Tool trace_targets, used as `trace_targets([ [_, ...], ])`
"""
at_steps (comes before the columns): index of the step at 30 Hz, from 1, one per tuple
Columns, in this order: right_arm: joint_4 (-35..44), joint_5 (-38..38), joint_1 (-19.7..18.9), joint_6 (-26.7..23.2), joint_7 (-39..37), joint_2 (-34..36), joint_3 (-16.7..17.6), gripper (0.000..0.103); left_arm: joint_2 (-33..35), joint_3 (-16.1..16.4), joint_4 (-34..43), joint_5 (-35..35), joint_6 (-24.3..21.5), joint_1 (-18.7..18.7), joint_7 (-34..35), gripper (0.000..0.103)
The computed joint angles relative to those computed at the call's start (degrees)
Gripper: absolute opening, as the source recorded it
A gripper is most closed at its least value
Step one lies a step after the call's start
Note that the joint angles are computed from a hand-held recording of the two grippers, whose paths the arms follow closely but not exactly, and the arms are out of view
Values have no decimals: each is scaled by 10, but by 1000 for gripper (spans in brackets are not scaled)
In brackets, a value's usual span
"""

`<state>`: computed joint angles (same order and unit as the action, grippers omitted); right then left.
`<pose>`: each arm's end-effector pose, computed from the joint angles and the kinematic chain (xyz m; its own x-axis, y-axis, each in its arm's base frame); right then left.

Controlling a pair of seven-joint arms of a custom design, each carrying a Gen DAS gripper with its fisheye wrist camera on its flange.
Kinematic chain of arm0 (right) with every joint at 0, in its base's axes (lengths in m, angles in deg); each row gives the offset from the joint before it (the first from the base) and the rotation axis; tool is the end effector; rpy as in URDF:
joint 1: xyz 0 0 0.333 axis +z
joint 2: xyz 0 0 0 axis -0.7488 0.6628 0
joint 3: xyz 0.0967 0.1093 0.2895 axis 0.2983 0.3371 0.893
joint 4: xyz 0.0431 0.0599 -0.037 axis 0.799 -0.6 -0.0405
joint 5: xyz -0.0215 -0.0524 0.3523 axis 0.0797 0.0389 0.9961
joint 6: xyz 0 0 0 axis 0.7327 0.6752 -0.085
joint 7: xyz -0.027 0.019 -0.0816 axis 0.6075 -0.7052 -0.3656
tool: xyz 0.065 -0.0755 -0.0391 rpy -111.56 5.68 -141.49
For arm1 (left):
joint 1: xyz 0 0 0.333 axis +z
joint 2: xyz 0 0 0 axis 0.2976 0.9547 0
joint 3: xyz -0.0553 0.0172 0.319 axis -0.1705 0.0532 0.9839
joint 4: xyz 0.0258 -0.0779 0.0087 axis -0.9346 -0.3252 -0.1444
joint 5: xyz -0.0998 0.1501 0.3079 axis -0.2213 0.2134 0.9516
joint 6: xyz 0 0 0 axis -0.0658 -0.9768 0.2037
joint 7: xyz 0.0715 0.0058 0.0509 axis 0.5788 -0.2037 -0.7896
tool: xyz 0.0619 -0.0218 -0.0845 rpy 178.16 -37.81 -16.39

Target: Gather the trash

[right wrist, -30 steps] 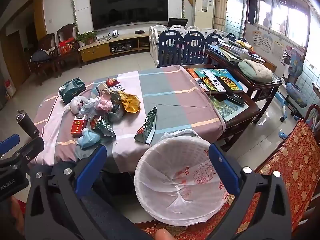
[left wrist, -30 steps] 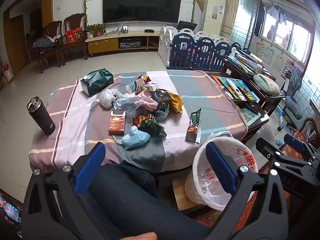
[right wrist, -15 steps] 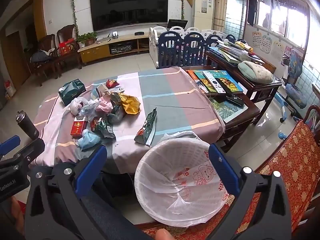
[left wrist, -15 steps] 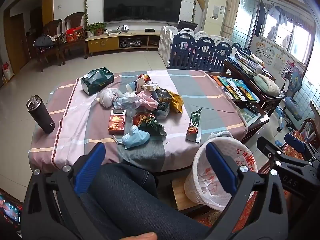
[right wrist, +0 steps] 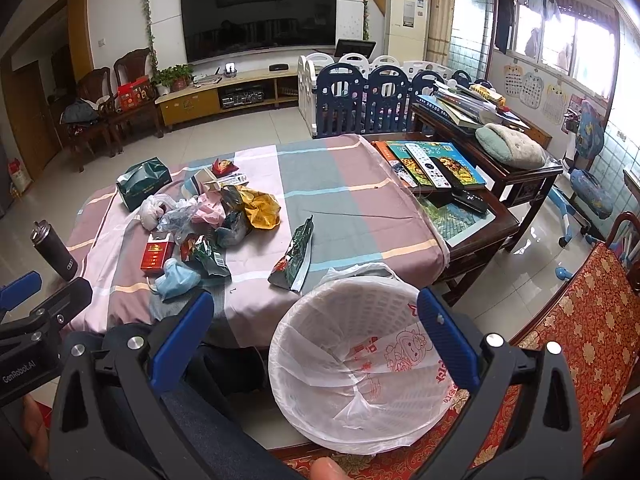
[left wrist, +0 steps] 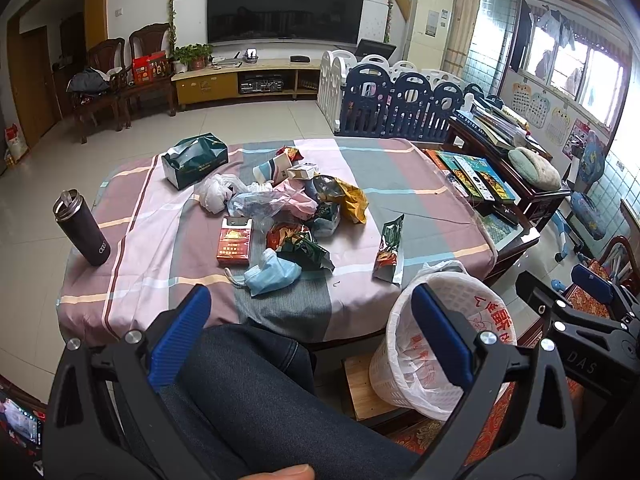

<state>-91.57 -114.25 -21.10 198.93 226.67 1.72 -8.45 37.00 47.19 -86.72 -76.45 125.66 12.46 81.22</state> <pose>0.6532 0.2873 0.5721 -0.3040 -0.9524 -0.0237 -0.6673 0.2306 -0.7081 0.7033 -0.1202 0.5712 -0.2604 -0.9631 0.0684 -0.6909 0.1364 -0.7100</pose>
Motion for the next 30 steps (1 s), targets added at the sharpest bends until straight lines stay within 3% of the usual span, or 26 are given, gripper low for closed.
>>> trace_targets([
  [8,-4,-2,1,1,3,1,-1,100,1,13,0,24,3,-10,-22,100],
  [30,-7,-2,0,3,4,2,-1,100,4,8,4,26,0,-6,-24,100],
])
